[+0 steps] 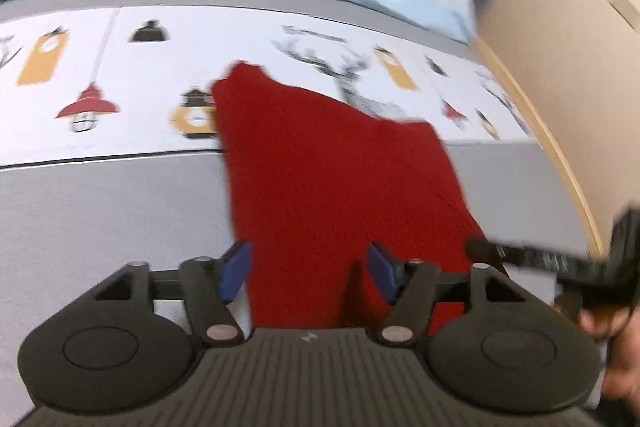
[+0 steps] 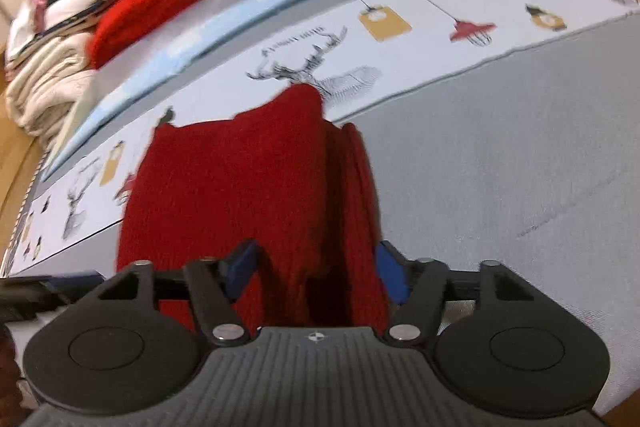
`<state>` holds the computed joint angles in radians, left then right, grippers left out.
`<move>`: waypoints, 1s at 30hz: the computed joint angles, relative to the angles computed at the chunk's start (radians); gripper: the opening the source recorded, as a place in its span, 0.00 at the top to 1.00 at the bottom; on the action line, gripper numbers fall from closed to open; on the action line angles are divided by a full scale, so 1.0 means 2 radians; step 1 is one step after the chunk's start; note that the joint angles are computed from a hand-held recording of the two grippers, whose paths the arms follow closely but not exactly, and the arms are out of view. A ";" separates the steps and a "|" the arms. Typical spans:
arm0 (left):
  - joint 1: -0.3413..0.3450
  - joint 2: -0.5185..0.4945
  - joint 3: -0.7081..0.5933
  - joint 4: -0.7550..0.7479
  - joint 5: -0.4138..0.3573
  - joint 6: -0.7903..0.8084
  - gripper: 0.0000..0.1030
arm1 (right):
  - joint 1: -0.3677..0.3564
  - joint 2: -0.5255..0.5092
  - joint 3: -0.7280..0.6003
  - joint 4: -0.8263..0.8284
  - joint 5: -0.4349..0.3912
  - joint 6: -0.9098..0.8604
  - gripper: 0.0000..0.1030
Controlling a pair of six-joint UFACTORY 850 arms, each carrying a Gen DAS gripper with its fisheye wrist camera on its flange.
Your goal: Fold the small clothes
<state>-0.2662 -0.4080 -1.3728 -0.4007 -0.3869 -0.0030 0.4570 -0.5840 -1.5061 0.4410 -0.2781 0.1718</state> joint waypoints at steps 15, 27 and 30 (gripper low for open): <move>0.052 -0.114 -0.060 -0.340 -0.081 0.161 0.02 | -0.029 -0.043 -0.018 0.258 -0.044 -0.166 0.05; 0.041 -0.100 -0.066 -0.285 -0.045 0.152 0.35 | -0.013 -0.034 -0.013 0.392 -0.010 -0.333 0.59; 0.040 -0.078 -0.056 -0.255 -0.020 0.153 0.36 | -0.009 -0.036 -0.018 0.407 -0.006 -0.344 0.65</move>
